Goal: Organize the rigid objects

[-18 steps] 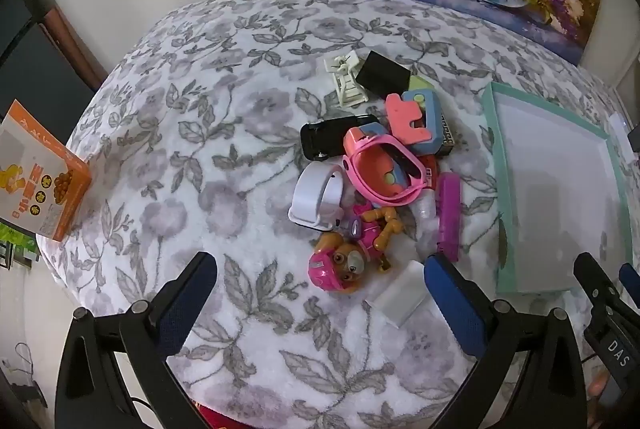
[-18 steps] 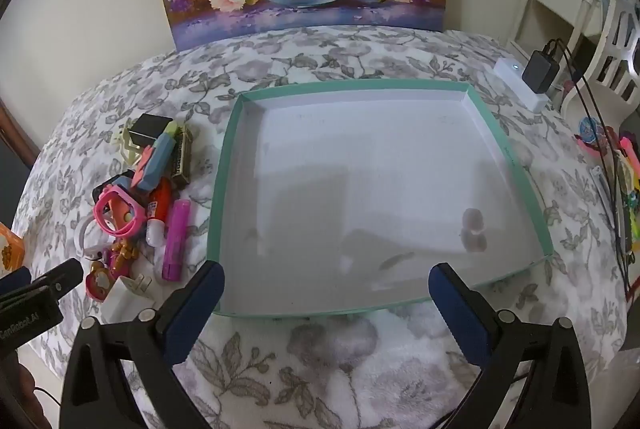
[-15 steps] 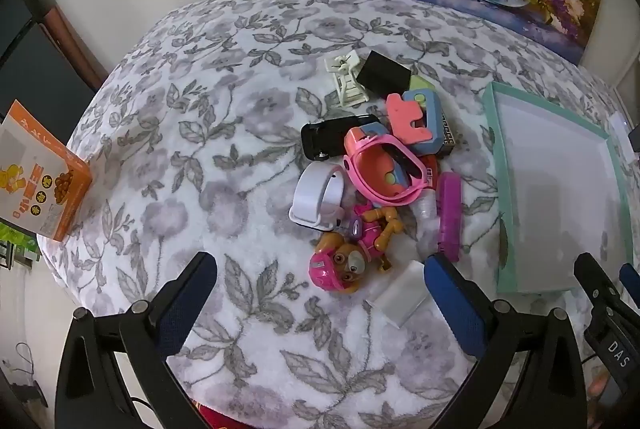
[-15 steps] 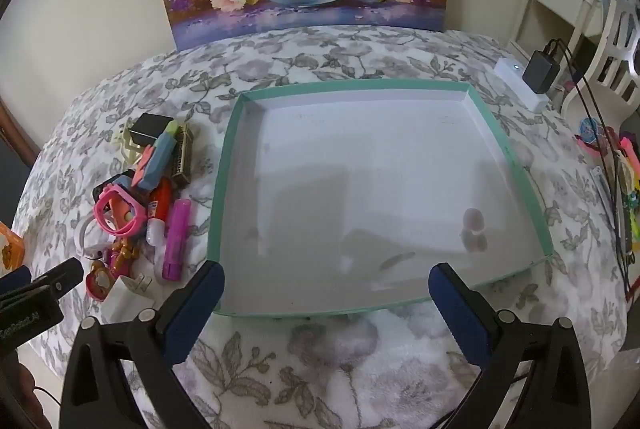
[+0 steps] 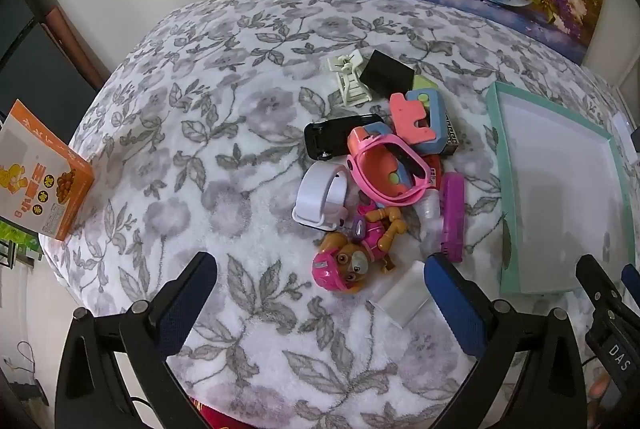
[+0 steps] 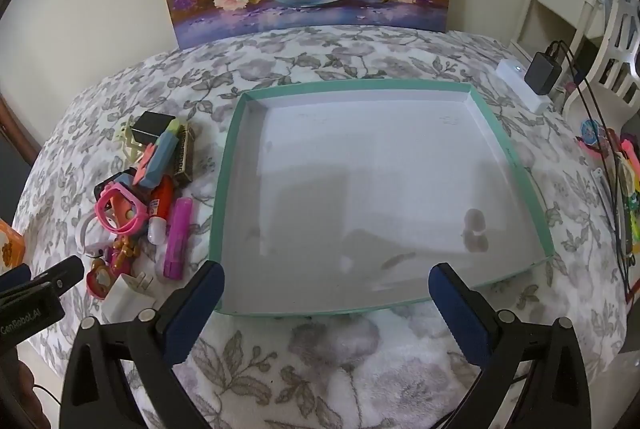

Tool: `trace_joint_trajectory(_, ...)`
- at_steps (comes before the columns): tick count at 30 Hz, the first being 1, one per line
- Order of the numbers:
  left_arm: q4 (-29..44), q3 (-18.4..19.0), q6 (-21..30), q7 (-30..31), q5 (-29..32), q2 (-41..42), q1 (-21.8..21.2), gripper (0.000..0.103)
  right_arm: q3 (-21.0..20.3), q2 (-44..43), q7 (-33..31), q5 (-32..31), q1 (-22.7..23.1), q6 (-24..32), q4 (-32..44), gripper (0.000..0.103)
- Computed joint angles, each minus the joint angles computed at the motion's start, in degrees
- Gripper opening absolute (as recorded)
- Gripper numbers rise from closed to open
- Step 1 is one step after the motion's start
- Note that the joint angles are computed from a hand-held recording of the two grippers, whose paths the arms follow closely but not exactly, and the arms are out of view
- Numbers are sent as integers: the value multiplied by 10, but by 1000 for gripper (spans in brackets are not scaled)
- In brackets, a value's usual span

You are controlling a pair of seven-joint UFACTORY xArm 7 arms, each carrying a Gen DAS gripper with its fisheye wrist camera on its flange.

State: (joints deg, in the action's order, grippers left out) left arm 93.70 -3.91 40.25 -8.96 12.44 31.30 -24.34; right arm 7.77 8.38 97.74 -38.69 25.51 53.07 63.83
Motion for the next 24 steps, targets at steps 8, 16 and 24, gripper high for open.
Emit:
trace_joint_trajectory(8,-1,1,-2,-2,2,0,-1,103,-1,1,0,0,1,-1,0,103)
trace_joint_trajectory(16,-1,1,-2,-3,2,0,-1,103,1,-4,-2,1,-4,-2,-5,103)
trace_joint_trajectory(24,-1,1,-2,-2,2,1,0,103,1,3,2,0,2,2,4,103)
